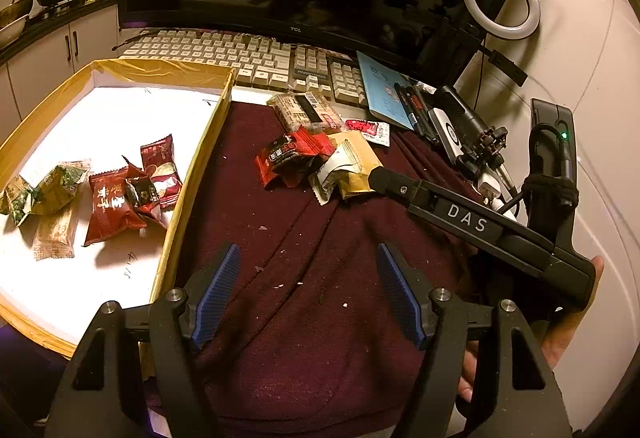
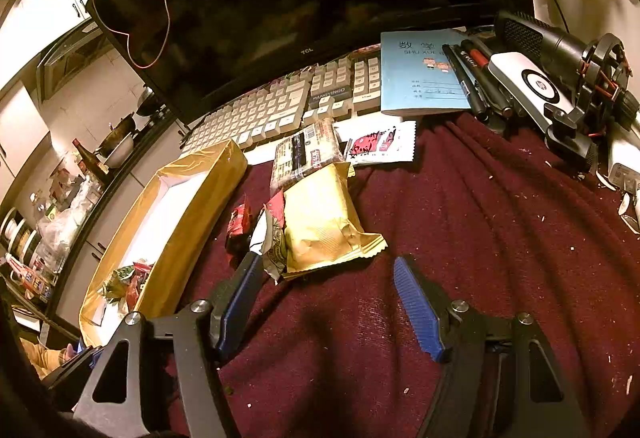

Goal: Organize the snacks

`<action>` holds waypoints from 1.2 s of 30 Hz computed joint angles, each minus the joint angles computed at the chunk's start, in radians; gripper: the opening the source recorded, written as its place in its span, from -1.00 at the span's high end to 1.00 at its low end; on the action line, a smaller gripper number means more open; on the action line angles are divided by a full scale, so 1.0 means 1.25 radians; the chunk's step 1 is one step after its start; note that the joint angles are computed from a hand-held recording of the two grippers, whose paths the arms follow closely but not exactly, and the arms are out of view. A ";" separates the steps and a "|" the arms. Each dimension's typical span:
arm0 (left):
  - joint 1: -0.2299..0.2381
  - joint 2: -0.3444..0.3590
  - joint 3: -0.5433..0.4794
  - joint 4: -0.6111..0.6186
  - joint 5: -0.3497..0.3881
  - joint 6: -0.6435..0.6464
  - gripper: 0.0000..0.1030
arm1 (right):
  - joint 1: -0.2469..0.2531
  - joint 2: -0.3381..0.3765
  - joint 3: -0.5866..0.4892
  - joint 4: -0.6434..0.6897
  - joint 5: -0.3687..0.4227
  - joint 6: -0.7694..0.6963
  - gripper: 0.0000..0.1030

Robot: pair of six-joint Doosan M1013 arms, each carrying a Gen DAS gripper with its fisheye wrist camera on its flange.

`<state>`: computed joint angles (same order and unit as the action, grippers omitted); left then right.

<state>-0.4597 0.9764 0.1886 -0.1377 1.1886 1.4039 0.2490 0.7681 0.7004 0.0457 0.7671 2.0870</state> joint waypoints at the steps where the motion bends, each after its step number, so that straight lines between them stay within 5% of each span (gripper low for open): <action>1: 0.000 0.000 -0.001 0.001 0.001 -0.001 -0.36 | 0.000 0.000 0.001 0.000 -0.001 0.000 -0.37; 36: 0.001 0.005 -0.006 -0.002 0.007 -0.001 -0.36 | -0.001 -0.003 0.007 0.007 -0.010 -0.002 -0.37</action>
